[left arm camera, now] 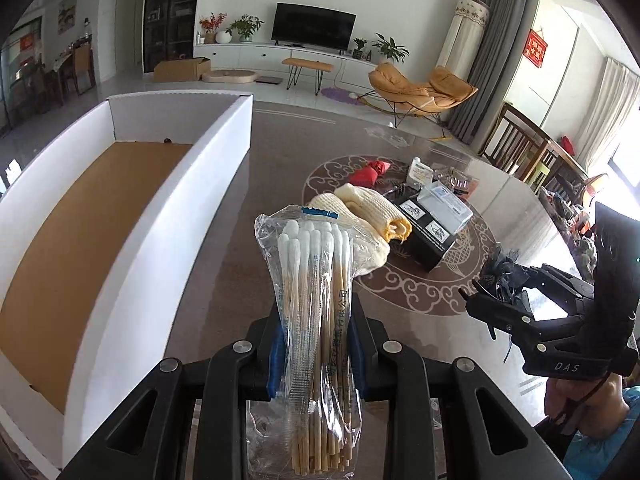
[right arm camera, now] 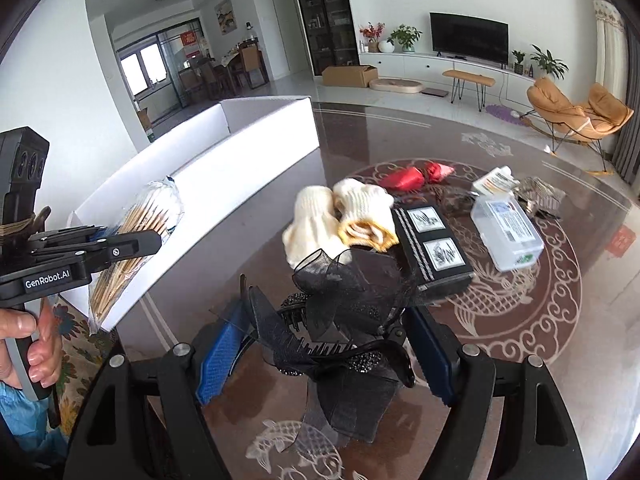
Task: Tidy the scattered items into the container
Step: 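Carry the swab bag and the black bow over the white box with both grippers, then open left gripper over the box bottom while right gripper releases the bow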
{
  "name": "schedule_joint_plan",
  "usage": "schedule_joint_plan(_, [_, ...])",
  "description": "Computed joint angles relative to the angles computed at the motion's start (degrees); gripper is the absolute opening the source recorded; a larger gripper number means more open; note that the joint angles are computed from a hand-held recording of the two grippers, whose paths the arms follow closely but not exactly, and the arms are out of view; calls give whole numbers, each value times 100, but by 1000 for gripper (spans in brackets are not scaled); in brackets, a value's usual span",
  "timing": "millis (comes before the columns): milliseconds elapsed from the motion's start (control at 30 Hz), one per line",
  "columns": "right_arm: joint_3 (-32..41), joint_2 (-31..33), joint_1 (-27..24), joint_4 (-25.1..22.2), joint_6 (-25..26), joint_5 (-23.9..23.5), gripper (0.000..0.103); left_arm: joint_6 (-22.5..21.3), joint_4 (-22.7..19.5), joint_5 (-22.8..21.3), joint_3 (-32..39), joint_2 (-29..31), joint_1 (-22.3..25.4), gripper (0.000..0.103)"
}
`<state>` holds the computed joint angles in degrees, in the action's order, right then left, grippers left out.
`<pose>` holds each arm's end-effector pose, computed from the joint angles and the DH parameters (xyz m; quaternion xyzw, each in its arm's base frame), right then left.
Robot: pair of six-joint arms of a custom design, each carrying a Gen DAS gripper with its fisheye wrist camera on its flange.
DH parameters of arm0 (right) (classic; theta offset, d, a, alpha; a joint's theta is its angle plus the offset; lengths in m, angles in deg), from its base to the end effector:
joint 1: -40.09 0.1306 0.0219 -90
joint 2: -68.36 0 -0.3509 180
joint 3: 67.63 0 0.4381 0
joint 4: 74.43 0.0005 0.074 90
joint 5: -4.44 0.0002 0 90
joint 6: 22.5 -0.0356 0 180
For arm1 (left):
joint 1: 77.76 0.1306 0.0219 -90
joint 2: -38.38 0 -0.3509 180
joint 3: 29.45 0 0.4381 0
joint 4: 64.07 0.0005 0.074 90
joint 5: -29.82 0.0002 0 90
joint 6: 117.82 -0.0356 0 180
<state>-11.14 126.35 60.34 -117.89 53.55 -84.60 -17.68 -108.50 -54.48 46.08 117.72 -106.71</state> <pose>0.3299 0.1205 0.3391 -0.0476 0.9225 0.1052 0.3683 0.4066 -0.2295 0.3646 0.1700 0.9177 -0.1629 0.3199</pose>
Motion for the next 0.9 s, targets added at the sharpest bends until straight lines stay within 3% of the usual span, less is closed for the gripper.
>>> schedule_joint_plan(100, [964,988,374,299,34,-160,79,-356,-334,190,446,215,741,27])
schedule_joint_plan(167, [1730,1724,577,385,114,-287,79,-621,-570,85,875,568,1149,27])
schedule_joint_plan(300, [3512,3318,852,193,332,-285,79,-867,-907,39,1841,1440,1740,27])
schedule_joint_plan(433, [5369,4915,935,-435,560,-82,79,-885,-1176,90,2748,2326,2011,27])
schedule_joint_plan(567, [7077,6366,873,-1283,381,-81,79,-775,-1408,209,3381,3068,2160,27])
schedule_joint_plan(767, [8768,7756,823,-2154,292,-21,79,-781,-1553,146,3697,3614,2193,29])
schedule_joint_plan(800, [8901,7882,797,-2272,275,-135,80,-783,-1655,81,3776,3710,2200,31])
schedule_joint_plan(867, [9557,8349,776,-2771,185,-305,94,-700,-1848,-117,3894,3871,2196,45])
schedule_joint_plan(900, [9632,8431,763,-2830,207,-327,103,-593,-1912,-172,3960,3947,2185,59])
